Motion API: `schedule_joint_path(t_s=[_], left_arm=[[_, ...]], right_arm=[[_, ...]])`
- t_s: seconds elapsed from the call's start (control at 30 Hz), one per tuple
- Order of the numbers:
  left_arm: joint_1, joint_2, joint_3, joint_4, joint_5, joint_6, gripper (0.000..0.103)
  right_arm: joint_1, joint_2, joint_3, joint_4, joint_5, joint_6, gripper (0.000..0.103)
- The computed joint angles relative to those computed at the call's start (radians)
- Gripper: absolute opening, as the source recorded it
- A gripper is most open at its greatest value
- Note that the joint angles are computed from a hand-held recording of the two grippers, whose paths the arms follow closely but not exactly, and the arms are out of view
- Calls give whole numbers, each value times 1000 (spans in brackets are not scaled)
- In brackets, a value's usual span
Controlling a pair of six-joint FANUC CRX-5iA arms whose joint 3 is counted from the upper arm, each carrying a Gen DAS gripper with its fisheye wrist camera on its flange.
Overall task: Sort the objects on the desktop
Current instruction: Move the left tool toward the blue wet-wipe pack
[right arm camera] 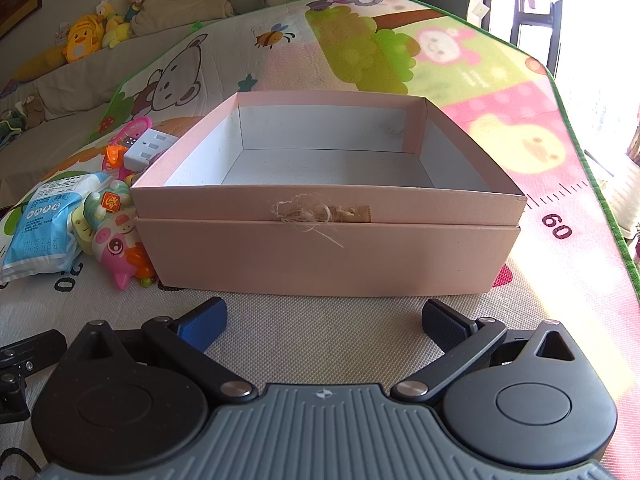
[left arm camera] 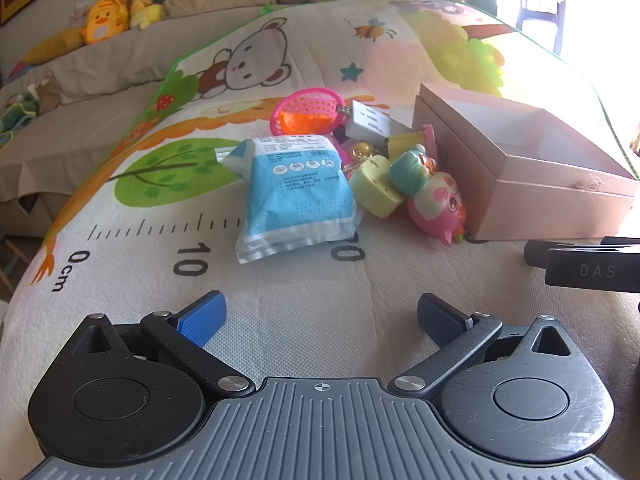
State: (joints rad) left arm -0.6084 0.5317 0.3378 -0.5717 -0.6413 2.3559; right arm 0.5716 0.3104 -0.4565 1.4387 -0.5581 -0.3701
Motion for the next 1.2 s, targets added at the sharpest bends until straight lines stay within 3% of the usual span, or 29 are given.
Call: schedule_joint_path(t_s=[0.97,1.07,1.2], left_arm=[[8,-11,-16,19,2,-19,103],[23,-10,-26,50,15,-64,103],[27,-27,-44,75,15,-109,103]], right_arm=[[-11,-18,-20,13,28,-16,103],[19,-38,-24,-83,22,74,103],[95,-58,-2,-279,-59,185,103]])
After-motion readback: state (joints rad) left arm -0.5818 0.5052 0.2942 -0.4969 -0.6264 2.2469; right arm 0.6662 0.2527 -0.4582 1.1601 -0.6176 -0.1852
